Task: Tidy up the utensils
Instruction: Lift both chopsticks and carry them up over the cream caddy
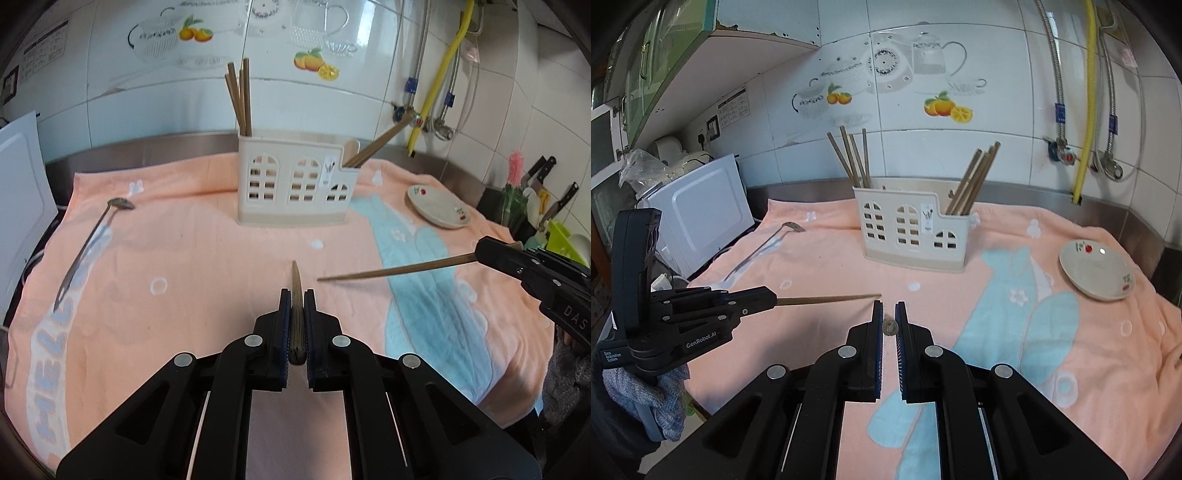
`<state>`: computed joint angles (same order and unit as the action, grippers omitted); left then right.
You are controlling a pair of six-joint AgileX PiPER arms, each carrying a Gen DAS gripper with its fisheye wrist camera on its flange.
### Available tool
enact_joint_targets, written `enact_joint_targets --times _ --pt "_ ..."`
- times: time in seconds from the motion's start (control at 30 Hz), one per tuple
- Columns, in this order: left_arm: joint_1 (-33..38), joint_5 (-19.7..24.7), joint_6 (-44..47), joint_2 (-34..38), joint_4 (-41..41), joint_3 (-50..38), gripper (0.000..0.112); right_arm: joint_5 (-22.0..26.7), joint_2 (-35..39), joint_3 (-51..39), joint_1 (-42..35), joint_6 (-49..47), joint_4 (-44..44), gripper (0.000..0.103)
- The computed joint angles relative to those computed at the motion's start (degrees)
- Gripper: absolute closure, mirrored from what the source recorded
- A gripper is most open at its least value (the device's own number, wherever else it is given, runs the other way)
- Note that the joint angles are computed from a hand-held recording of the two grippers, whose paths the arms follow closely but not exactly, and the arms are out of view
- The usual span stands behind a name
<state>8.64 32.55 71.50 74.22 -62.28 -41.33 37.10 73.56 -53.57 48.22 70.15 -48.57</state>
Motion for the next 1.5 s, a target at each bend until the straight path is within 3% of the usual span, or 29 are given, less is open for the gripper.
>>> enact_joint_targets --times 0.33,0.57,0.77,1.03,1.5 --pt "-0.85 4.61 -1.59 4.08 2.33 -8.91 0.106 -2.29 4.76 -10.10 -8.70 -21.92 17.38 0.097" --pt "-3.49 5.99 -9.70 8.59 10.00 -20.02 0.106 2.05 9.70 -22.60 -14.23 -37.46 27.67 0.097" --pt "-5.66 7.60 -15.71 12.57 15.57 -29.42 0.106 8.82 14.65 -35.63 -17.62 -45.97 31.60 0.097" --pt "-6.55 10.50 -22.80 17.03 19.04 -42.84 0.106 16.02 18.82 -48.42 -21.61 -52.57 34.26 0.097" --pt "-8.50 14.75 -37.57 28.65 27.72 -71.73 0.106 21.33 25.27 -62.56 -27.54 -57.81 38.82 0.097"
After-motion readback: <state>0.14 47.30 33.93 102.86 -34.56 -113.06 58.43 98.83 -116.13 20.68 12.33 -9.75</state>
